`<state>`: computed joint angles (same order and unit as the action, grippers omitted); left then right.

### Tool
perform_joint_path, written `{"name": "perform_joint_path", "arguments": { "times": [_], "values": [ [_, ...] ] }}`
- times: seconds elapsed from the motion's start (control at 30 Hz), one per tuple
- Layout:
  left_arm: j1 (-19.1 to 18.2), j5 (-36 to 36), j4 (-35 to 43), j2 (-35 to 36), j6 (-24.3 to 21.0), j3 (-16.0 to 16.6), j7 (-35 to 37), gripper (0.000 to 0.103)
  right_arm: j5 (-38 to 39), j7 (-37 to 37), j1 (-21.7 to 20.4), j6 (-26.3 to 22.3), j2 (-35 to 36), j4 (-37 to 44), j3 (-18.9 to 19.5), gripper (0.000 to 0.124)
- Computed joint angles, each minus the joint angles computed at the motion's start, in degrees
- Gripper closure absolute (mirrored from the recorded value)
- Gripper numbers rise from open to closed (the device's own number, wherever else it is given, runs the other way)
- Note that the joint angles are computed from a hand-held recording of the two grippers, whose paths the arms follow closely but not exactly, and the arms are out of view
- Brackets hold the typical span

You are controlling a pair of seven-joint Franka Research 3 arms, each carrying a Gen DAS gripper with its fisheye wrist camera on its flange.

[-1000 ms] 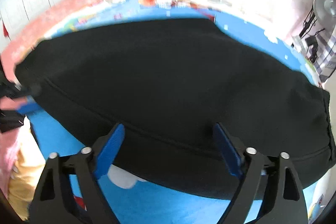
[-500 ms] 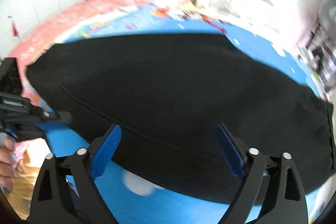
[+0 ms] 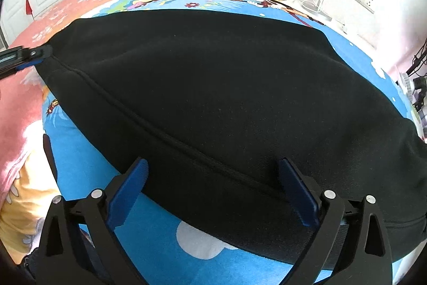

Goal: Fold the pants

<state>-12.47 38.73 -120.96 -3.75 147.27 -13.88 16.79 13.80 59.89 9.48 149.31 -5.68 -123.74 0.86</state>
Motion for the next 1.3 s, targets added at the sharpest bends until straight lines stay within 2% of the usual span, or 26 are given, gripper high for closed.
{"name": "perform_joint_path", "arguments": {
  "times": [0.03,0.07,0.13,0.2,0.23,0.27,0.3,0.37,0.47,0.6,0.63,0.77,0.83,0.87,0.9,0.93,0.97,1.0,1.03,1.07,1.1,1.13,1.2,1.3],
  "values": [
    [-0.05,-0.43,1.08,1.17,-1.88,0.03,2.14,0.072,-0.35,0.18,0.00,0.18,0.12,0.07,0.08,0.029],
    [-0.05,-2.46,1.73,2.24,-3.43,0.36,4.78,0.073,-0.71,0.44,0.04,0.40,0.27,0.13,0.19,0.029],
    [0.69,-2.55,-0.84,1.30,1.38,1.44,4.77,0.071,-1.36,0.75,0.10,0.89,0.19,-0.13,0.32,0.029],
    [1.15,-3.56,-2.04,0.38,2.26,1.77,7.75,0.070,-1.69,1.01,0.17,1.31,-0.37,-0.87,0.37,0.029],
    [1.20,-2.11,-1.34,0.66,0.49,1.30,6.83,0.064,-1.45,0.91,0.22,1.33,-0.31,-0.84,0.30,0.029],
    [1.34,-0.89,-1.26,0.59,-1.13,1.14,5.77,0.053,-0.91,0.59,0.27,1.19,-0.19,-0.74,0.17,0.029],
    [1.58,0.04,-1.62,0.32,-1.59,1.16,3.77,0.051,-0.43,0.32,0.29,0.94,-0.26,-0.78,0.05,0.029],
    [1.99,2.65,-2.51,-0.67,-1.98,1.02,-0.10,0.051,-0.04,0.36,0.26,0.34,-0.29,-0.62,0.00,0.029],
    [2.22,5.95,-2.19,-0.86,-4.08,0.73,0.24,0.048,1.15,-0.65,0.35,-0.25,-0.03,-0.22,-0.20,0.028],
    [2.75,5.83,1.27,0.63,-7.68,1.32,1.85,0.048,1.74,-1.04,0.25,-0.41,0.29,0.13,-0.18,0.028],
    [2.95,4.70,2.35,1.27,-7.36,1.76,3.02,0.048,1.71,-0.95,0.23,-0.40,0.33,0.16,-0.15,0.028],
    [4.01,3.11,7.72,5.93,-2.24,3.38,10.48,0.056,1.21,-0.66,0.17,-0.11,0.35,0.09,-0.04,0.028],
    [4.35,1.37,11.20,9.33,-2.50,4.18,14.67,0.056,1.58,-0.90,0.20,-0.18,0.41,0.14,-0.11,0.028],
    [4.90,-0.83,12.81,11.12,-3.20,4.85,16.18,0.061,1.82,-1.03,0.21,-0.26,0.35,0.10,-0.15,0.028],
    [5.95,-4.27,13.32,12.27,-2.80,5.57,17.44,0.068,1.94,-1.20,0.20,-0.27,0.34,0.09,-0.18,0.028],
    [6.77,-7.27,13.19,12.63,-2.12,6.01,18.52,0.097,1.95,-1.27,0.20,-0.26,0.28,0.03,-0.17,0.028],
    [7.80,-10.48,12.33,12.32,-0.68,6.58,19.37,0.101,2.00,-1.36,0.20,-0.26,0.21,-0.03,-0.17,0.028],
    [10.83,-14.65,9.99,10.85,3.96,5.17,20.28,0.101,2.09,-1.51,0.20,-0.28,0.15,-0.08,-0.18,0.028],
    [11.85,-14.80,7.96,9.16,6.55,4.92,19.03,0.101,2.30,-1.71,0.20,-0.33,0.13,-0.09,-0.22,0.028],
    [10.88,-10.93,6.98,7.45,6.18,6.25,15.17,0.096,2.51,-1.82,0.19,-0.41,0.15,-0.06,-0.26,0.028],
    [8.86,-5.05,5.67,4.92,3.96,8.53,9.69,0.088,2.63,-1.76,0.17,-0.55,0.23,0.06,-0.27,0.028],
    [8.84,-3.18,3.62,2.92,4.92,9.05,6.46,0.079,2.48,-1.58,0.13,-0.57,0.26,0.10,-0.23,0.028],
    [11.23,-3.21,-3.57,-2.23,12.30,8.61,1.47,0.078,2.17,-1.32,0.09,-0.58,0.17,0.05,-0.18,0.028],
    [13.67,-1.25,-10.13,-6.85,15.88,6.89,-2.13,0.079,2.14,-1.29,0.05,-0.93,0.28,0.29,-0.22,0.028]
  ]
}}
